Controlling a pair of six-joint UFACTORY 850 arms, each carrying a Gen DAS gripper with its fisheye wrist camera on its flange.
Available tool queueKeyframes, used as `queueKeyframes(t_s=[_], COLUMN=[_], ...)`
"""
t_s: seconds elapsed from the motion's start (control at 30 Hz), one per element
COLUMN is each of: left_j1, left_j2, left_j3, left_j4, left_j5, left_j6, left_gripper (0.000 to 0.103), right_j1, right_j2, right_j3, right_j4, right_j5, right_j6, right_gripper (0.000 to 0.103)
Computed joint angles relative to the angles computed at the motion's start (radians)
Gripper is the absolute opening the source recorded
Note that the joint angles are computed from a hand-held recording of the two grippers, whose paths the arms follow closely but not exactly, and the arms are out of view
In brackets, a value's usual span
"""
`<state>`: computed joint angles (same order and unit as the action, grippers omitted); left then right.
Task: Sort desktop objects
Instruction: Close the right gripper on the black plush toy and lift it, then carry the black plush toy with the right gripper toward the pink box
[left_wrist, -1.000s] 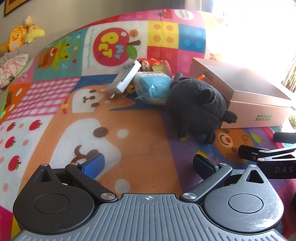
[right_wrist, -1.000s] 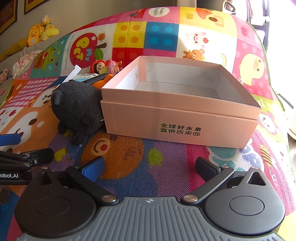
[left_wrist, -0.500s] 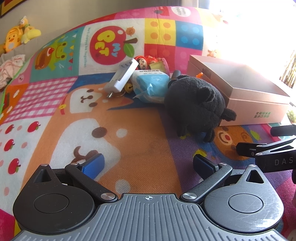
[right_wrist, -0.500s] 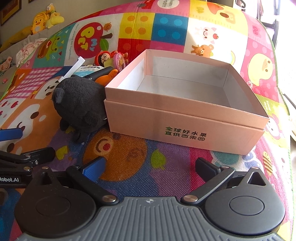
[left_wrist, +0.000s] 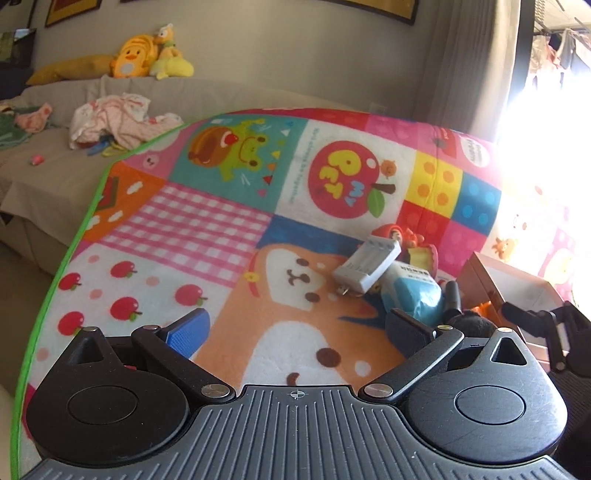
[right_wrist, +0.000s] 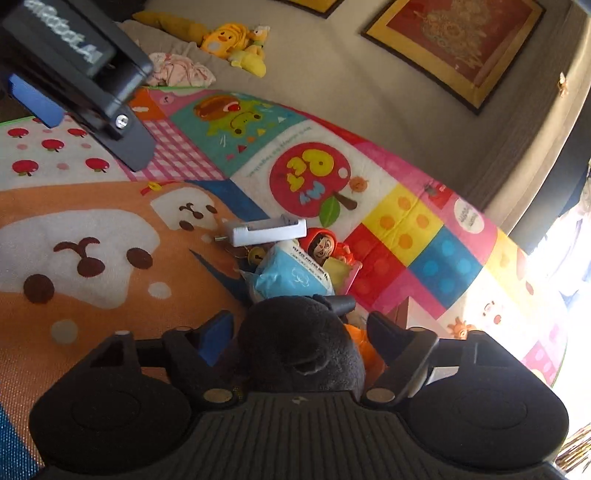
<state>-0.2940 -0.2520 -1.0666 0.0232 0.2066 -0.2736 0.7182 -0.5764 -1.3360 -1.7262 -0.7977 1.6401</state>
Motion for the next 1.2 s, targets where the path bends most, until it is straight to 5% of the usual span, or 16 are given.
queueKeyframes(t_s=[0.1, 0.3, 0.43, 0.5, 0.7, 0.8, 0.97, 1.1, 1.2], left_j1=[0.001, -0.017, -0.039, -0.051, -0.086, -0.086, -0.075, -0.06, -0.056], left_j2=[-0.004, -0.012, -0.01, -0.013, -0.025, -0.029, -0.04, -0.043, -0.051], left_j3=[0.0, 0.002, 0.009, 0.007, 0.004, 0.006, 0.004, 0.007, 0.0], left_j4=[-0.001, 0.233, 0.459, 0.581, 0.736, 0.83, 0.943, 0.937, 0.925], left_j5=[-0.017, -0.029, -0.022, -0.018, -0.017, -0.01, 0.002, 0.015, 0.02], left_j6=[0.001, -0.213, -0.406, -0.505, -0.633, -0.722, -0.843, -0.839, -0.836], left_gripper=[0.103, 0.103, 0.103, 0.103, 0.103, 0.103, 0.103, 0.103, 0.103], right_j1=[-0.01, 0.004, 0.005, -0.001, -0.095, -0.176, -0.33, -0.337, -0.34], right_j2=[0.027, 0.283, 0.403, 0.456, 0.6, 0.59, 0.486, 0.406, 0.378], right_j3=[0.02, 0.276, 0.419, 0.471, 0.573, 0.568, 0.494, 0.418, 0.384], right_j4=[0.021, -0.056, 0.006, 0.042, -0.115, -0.165, -0.224, -0.238, -0.416], right_j5=[0.043, 0.228, 0.188, 0.168, 0.188, 0.161, 0.319, 0.358, 0.423], right_j6=[0.03, 0.28, 0.386, 0.421, 0.722, 0.835, 0.988, 1.006, 1.111], right_gripper=[0.062, 0.061, 0.069, 0.082, 0.093, 0.1, 0.1, 0.103, 0.103])
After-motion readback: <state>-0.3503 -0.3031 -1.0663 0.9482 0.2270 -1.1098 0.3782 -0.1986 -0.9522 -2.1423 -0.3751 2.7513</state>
